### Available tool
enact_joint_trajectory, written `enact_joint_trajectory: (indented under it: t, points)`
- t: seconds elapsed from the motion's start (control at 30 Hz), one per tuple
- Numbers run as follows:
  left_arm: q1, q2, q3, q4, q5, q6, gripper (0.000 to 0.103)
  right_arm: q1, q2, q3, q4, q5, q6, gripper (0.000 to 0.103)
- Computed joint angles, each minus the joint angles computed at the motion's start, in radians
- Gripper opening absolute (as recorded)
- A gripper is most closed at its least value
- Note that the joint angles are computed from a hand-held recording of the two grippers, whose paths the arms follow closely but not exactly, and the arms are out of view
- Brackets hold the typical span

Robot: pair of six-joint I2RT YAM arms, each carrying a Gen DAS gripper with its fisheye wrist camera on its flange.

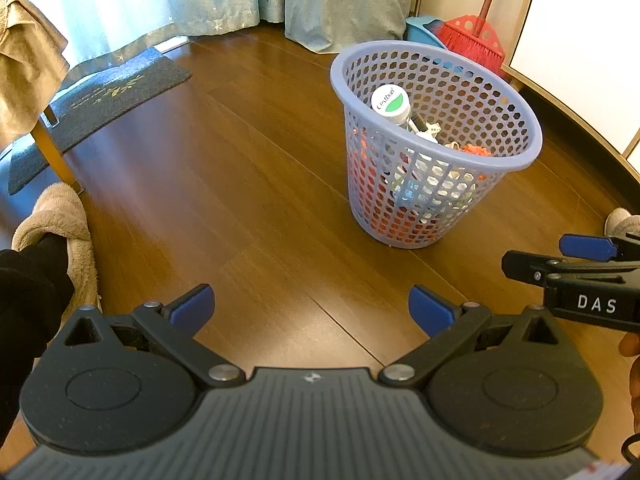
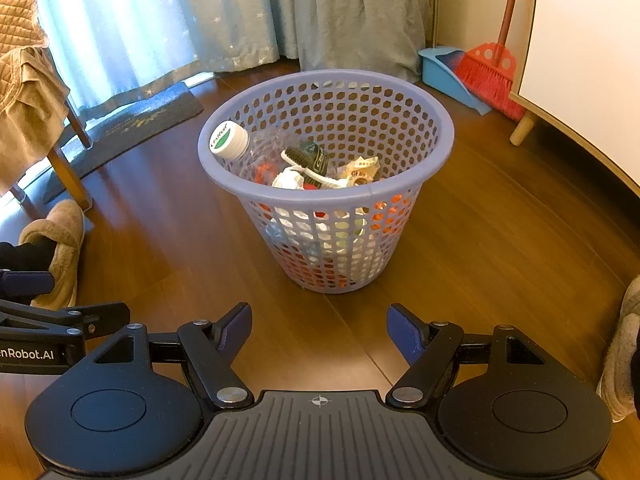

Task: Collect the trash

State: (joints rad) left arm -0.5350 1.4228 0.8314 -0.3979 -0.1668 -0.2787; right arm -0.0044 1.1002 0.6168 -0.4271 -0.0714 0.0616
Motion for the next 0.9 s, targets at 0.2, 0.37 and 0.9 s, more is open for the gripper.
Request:
enact_joint_trajectory:
  t: [0.2,0.37,0.9]
  points:
    - [0.001,-0.004,-0.004,-0.001,0.0,0.001,0.102,0.004,0.001,0.0,-0.003,0.003,0.003,0.072]
    - [0.001,-0.004,-0.003,-0.002,0.001,0.001,0.102,0.007,0.003,0.001,-0.003,0.004,0.003,0.072]
    - [-0.015,-0.008,-0.024,0.023,-0.005,-0.005,0.102,0.005,0.002,-0.004,-0.006,0.003,-0.001,0.072]
